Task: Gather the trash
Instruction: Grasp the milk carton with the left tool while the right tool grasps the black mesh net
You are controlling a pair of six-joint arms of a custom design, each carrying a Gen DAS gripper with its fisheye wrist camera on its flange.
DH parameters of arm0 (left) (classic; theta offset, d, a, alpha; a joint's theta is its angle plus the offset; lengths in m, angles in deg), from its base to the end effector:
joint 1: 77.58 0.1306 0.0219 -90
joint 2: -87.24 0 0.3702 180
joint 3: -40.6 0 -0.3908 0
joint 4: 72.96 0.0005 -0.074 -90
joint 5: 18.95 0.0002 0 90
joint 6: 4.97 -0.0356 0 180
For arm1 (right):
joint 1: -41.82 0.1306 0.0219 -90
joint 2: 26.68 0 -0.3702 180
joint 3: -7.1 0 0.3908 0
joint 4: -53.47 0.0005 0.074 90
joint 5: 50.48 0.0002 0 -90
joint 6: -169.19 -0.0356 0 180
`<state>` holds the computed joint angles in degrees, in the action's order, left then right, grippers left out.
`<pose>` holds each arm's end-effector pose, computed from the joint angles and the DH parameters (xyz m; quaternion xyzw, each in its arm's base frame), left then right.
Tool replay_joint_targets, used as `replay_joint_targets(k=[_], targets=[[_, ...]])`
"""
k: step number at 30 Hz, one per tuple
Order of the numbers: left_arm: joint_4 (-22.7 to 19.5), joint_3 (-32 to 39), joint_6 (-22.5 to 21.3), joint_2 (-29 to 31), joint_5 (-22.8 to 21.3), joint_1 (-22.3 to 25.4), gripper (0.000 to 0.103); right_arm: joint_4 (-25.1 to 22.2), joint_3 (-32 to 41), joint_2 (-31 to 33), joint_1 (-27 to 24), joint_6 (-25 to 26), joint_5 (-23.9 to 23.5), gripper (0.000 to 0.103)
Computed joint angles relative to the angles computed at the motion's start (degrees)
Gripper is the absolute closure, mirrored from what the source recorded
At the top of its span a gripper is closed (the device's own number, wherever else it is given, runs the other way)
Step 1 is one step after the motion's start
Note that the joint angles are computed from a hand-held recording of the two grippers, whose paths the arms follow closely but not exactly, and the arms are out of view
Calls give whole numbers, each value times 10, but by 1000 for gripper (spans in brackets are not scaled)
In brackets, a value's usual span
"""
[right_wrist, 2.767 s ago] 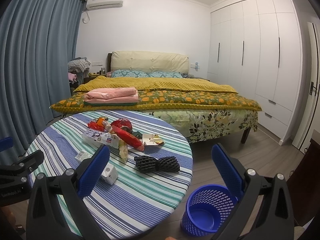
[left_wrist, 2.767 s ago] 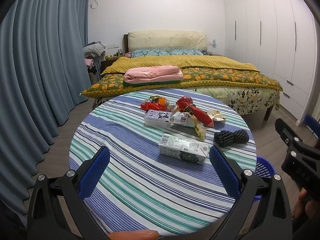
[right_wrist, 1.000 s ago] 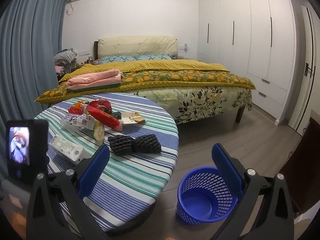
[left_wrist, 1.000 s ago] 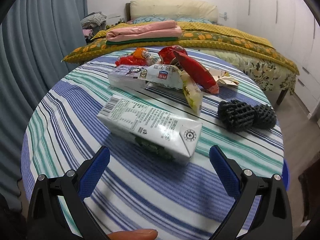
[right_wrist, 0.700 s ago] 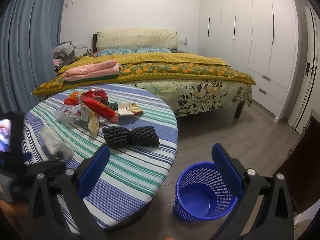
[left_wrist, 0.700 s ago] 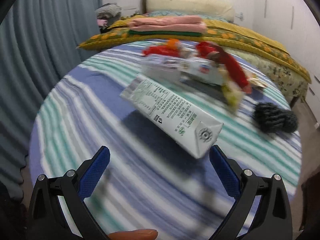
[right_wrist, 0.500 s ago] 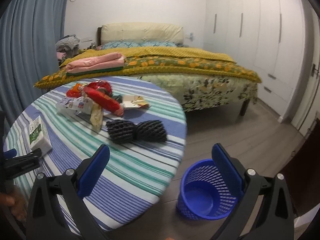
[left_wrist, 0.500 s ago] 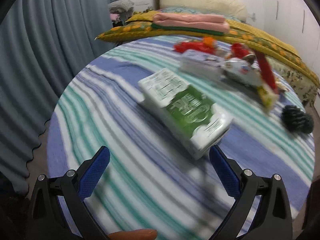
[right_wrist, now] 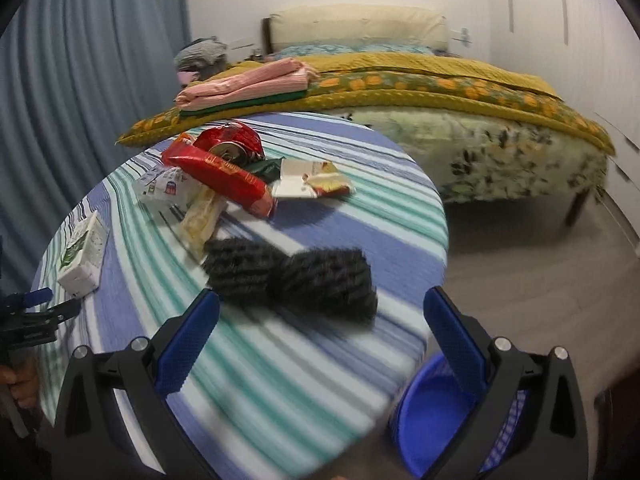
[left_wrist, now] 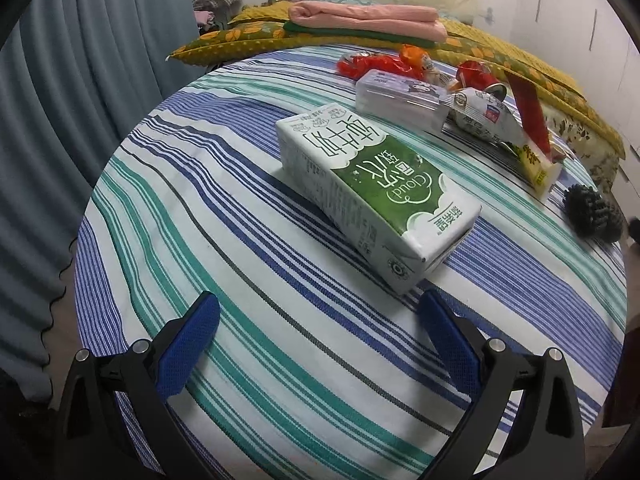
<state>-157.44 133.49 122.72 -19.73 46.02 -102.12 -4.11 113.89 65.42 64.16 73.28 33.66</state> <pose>0.3033 -0.1225 0.5214 -0.1563 0.9407 0.0702 0.2928 0.4553 0.1905 0.5250 -0.1510 0.9032 0.1428 0.3756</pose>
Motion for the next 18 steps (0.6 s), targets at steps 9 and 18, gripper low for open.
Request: replay_joint_targets(k=[9,18], targets=[[-2,-22,-53,-41,39,18,4,-52,1,-1,21,61,-174,5],[50,51,-42,2,46,2,4,-50,7,-18,32,51,-137,5]])
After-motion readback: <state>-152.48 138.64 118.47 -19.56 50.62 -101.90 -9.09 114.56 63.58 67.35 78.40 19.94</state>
